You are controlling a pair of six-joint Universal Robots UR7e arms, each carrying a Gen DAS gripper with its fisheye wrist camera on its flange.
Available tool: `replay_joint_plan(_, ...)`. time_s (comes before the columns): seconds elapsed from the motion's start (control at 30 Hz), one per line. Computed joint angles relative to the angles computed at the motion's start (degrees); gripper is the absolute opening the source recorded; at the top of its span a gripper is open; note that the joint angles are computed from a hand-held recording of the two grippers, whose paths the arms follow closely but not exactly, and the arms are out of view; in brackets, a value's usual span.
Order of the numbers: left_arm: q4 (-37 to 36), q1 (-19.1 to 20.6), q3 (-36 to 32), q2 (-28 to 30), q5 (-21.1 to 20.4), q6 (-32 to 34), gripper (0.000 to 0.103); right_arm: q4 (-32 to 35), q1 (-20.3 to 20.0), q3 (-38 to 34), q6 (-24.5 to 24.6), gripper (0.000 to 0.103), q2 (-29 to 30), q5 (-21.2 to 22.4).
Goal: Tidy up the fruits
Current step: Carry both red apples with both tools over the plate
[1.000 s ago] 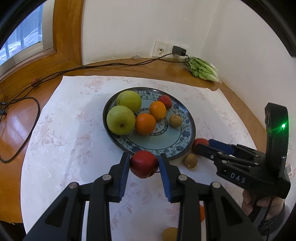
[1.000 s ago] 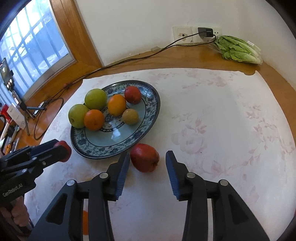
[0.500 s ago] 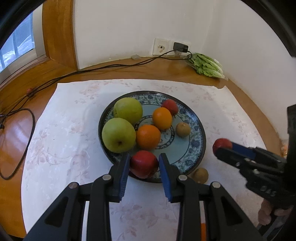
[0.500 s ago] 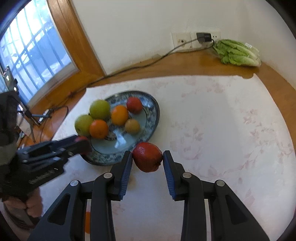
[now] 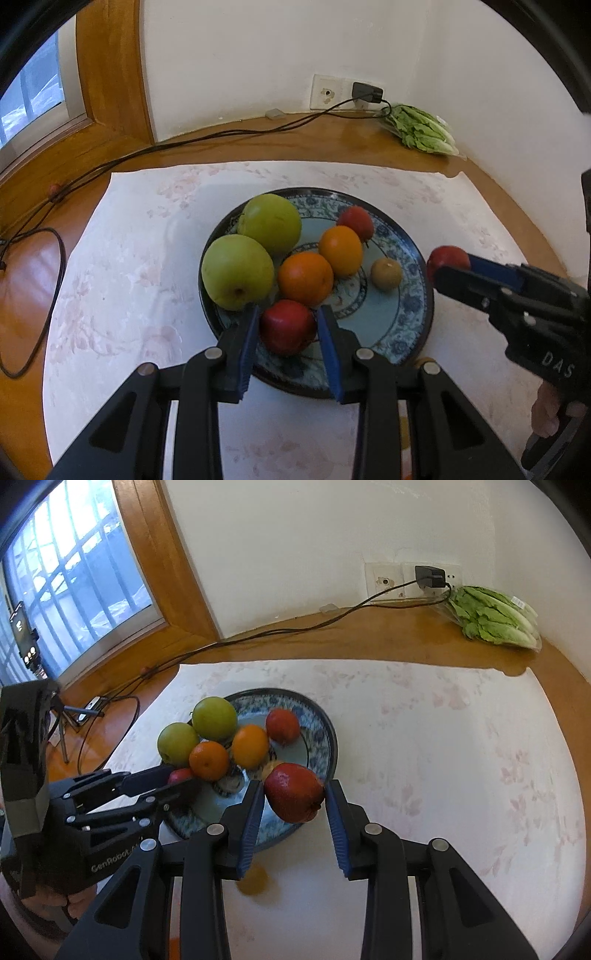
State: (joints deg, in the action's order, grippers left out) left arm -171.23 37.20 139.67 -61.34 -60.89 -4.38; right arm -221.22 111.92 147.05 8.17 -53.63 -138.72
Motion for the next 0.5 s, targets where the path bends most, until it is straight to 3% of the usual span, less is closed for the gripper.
replay_joint_plan(0.5,-2.7,2.0,-3.1,3.4,1.2,2.0,0.034,-4.0,-3.9,-3.2,-6.1,0.035,3.2,0.6)
